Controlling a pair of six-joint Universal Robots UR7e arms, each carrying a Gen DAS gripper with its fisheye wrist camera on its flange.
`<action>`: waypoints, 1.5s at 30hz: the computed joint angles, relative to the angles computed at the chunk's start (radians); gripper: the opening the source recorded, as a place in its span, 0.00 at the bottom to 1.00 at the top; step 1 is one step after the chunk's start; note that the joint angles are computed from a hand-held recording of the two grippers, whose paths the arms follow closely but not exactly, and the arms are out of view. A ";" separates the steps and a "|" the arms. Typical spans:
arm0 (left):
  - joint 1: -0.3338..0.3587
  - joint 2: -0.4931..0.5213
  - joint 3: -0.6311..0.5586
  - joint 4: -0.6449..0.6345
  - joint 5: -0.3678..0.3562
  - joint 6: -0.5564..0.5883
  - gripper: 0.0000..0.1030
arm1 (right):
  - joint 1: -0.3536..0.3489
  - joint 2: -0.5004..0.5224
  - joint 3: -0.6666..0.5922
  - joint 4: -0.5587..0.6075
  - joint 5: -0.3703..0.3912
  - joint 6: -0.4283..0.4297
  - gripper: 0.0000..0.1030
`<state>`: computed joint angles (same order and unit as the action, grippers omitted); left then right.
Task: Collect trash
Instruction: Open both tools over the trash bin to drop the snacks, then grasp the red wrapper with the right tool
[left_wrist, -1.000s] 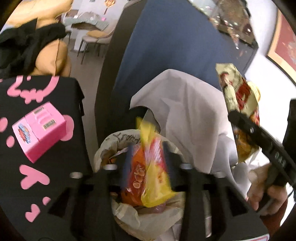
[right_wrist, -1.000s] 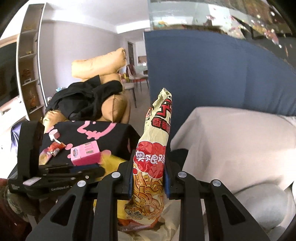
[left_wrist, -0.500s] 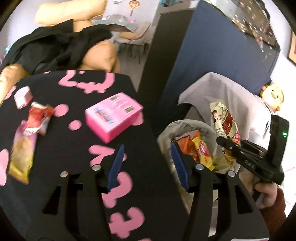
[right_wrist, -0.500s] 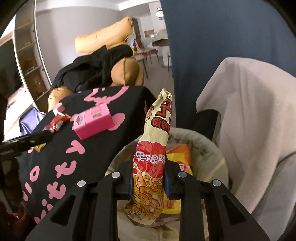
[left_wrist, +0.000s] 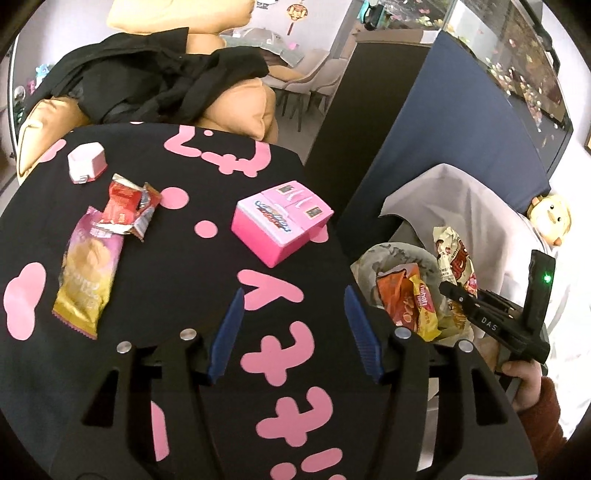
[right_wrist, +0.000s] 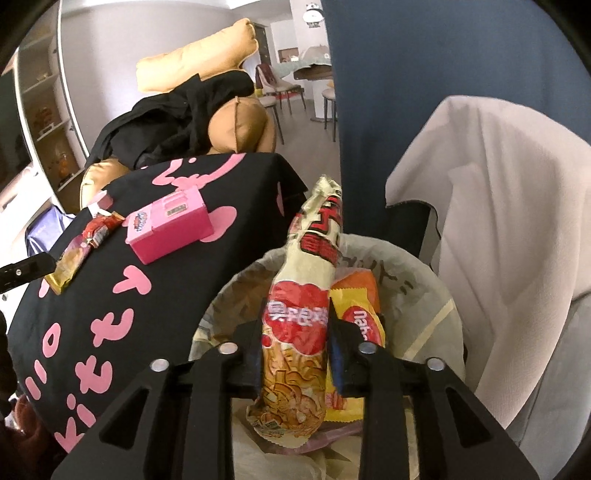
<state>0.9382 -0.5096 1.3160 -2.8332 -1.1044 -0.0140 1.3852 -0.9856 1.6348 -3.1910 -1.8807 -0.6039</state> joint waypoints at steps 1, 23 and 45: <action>0.002 -0.006 0.006 -0.006 0.004 0.001 0.52 | -0.002 0.000 0.000 -0.002 -0.002 0.003 0.49; 0.110 -0.185 0.203 -0.240 0.202 -0.045 0.54 | 0.138 0.056 -0.024 0.078 0.067 -0.109 0.71; 0.221 -0.231 0.163 -0.172 0.118 -0.030 0.55 | 0.262 0.749 -1.018 0.664 0.040 0.118 0.71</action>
<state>1.1594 -0.7404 1.4790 -3.0052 -0.9864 -0.0442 1.6470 -0.2363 0.6171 -2.5274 -1.8404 -0.4860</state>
